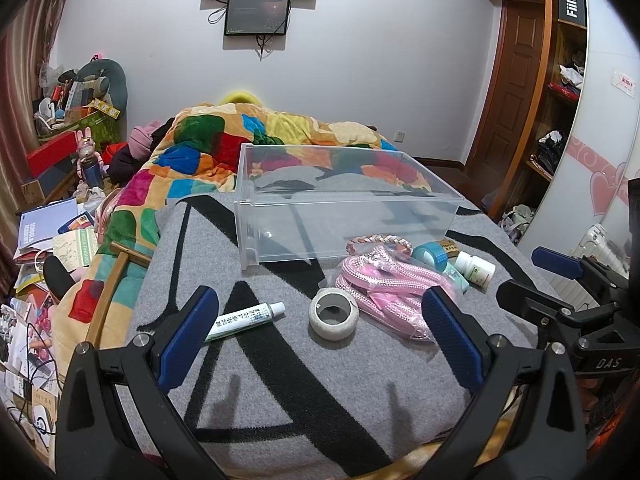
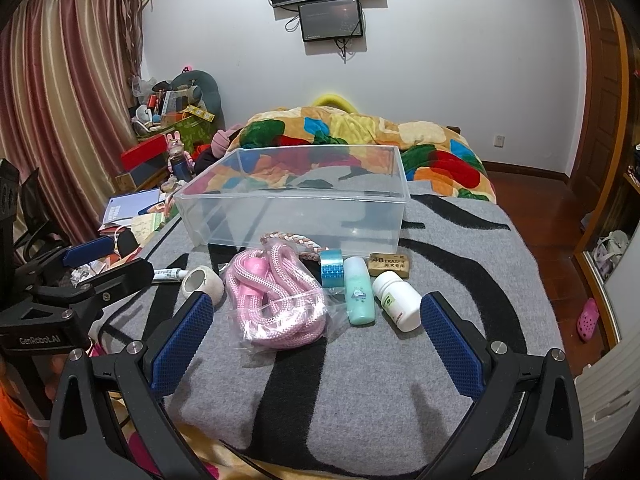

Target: Organize objects

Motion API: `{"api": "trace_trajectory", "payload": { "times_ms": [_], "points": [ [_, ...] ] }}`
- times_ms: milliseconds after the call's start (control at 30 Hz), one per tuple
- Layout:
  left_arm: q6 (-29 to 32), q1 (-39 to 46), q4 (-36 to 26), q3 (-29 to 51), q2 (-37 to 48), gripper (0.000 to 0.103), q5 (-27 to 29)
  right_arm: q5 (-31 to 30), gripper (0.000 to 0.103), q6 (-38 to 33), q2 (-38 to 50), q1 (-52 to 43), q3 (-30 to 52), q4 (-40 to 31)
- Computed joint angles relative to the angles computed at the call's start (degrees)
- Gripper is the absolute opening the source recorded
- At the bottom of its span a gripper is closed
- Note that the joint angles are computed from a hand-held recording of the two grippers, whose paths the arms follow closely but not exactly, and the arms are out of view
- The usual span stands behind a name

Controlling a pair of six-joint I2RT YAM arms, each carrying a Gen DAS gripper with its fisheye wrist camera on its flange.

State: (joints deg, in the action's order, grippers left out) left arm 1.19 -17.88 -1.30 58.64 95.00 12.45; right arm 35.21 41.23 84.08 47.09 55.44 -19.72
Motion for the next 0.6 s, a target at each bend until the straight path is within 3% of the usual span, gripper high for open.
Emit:
{"api": "trace_trajectory", "payload": {
  "times_ms": [600],
  "points": [
    [-0.31, -0.48, 0.41, -0.83, -1.03, 0.103, -0.13, 0.04, 0.103, 0.24, -0.02, 0.24, -0.06, 0.02]
  ]
}}
